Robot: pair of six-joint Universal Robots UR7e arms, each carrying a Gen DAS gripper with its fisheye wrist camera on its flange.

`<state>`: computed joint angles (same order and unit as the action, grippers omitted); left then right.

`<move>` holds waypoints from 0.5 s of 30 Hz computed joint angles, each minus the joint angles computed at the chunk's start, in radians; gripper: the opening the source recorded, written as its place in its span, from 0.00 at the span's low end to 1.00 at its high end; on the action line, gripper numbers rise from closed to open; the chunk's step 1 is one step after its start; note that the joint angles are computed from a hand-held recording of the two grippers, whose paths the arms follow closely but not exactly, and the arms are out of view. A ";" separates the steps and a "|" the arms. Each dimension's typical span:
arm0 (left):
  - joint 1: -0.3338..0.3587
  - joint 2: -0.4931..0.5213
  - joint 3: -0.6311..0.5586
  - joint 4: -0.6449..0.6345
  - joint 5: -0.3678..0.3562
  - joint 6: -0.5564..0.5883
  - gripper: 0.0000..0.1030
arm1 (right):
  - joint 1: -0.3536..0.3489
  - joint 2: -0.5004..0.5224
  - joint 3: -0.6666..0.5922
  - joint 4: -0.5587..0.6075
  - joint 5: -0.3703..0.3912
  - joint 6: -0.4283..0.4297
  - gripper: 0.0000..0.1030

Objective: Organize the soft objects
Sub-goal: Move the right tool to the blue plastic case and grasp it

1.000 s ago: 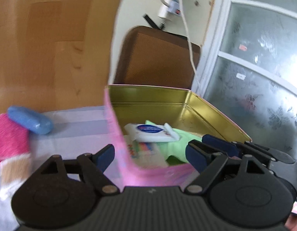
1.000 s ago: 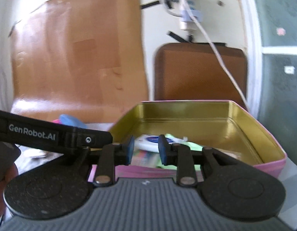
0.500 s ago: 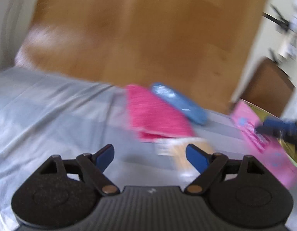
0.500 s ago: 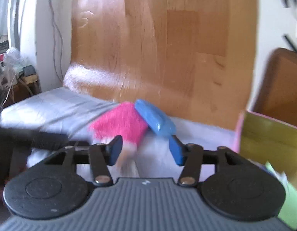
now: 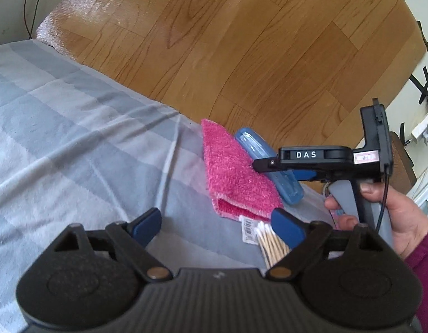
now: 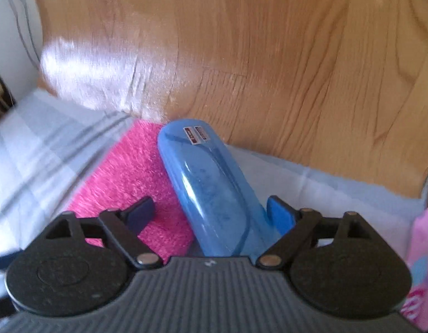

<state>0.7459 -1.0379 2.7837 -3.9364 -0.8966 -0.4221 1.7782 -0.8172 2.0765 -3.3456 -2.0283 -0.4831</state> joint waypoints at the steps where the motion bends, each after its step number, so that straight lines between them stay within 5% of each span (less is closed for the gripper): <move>1: 0.007 0.001 -0.004 0.000 -0.005 0.006 0.86 | -0.011 -0.020 0.019 0.004 0.035 0.003 0.59; 8: 0.026 0.012 -0.007 -0.034 -0.029 0.012 0.87 | 0.029 -0.051 0.165 -0.177 0.021 -0.053 0.55; 15: 0.026 0.039 0.007 -0.098 -0.063 0.039 0.85 | 0.003 -0.261 0.511 -0.366 0.153 -0.094 0.55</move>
